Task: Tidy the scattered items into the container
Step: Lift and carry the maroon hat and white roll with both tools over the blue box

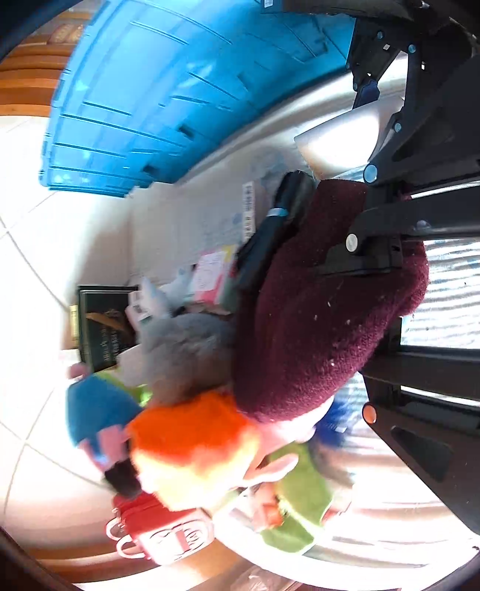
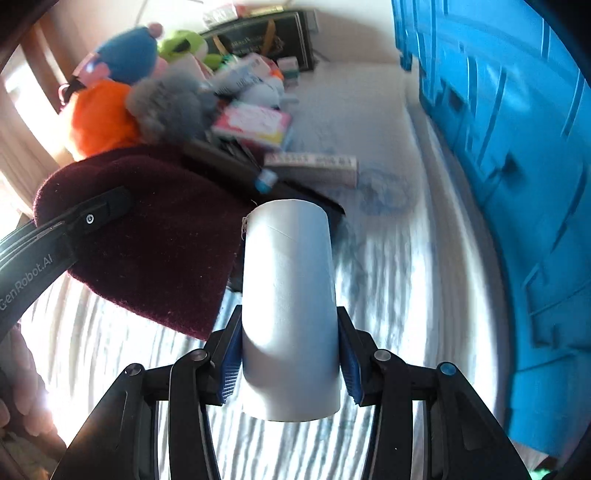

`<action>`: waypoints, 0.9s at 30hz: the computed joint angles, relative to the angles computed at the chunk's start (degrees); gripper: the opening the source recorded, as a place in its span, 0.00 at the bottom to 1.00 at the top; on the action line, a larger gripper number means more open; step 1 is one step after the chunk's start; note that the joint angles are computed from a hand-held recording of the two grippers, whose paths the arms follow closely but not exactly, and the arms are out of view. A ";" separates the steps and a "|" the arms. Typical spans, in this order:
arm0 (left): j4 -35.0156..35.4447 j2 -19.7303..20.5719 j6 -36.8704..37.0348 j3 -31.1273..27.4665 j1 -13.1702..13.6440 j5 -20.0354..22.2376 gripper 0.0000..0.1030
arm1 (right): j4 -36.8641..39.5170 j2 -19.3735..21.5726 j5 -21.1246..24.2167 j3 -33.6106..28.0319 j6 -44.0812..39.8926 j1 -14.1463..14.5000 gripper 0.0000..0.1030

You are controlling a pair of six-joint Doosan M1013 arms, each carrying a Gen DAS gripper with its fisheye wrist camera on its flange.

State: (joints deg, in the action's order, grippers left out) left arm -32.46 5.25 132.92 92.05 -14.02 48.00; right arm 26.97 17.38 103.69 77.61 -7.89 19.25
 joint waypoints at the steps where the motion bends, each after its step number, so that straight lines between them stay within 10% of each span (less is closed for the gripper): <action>1: -0.64 -0.55 0.98 -0.17 0.39 -0.64 0.12 | 1.02 0.02 1.30 -0.79 -0.16 -0.23 0.43; 27: -19.72 -4.38 15.05 -8.39 9.35 -4.60 0.12 | 36.38 2.51 29.38 -21.78 10.40 -7.05 0.43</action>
State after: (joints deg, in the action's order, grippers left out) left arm -52.17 0.87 147.97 83.66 -4.67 43.40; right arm 63.36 19.89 133.07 55.82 2.51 12.20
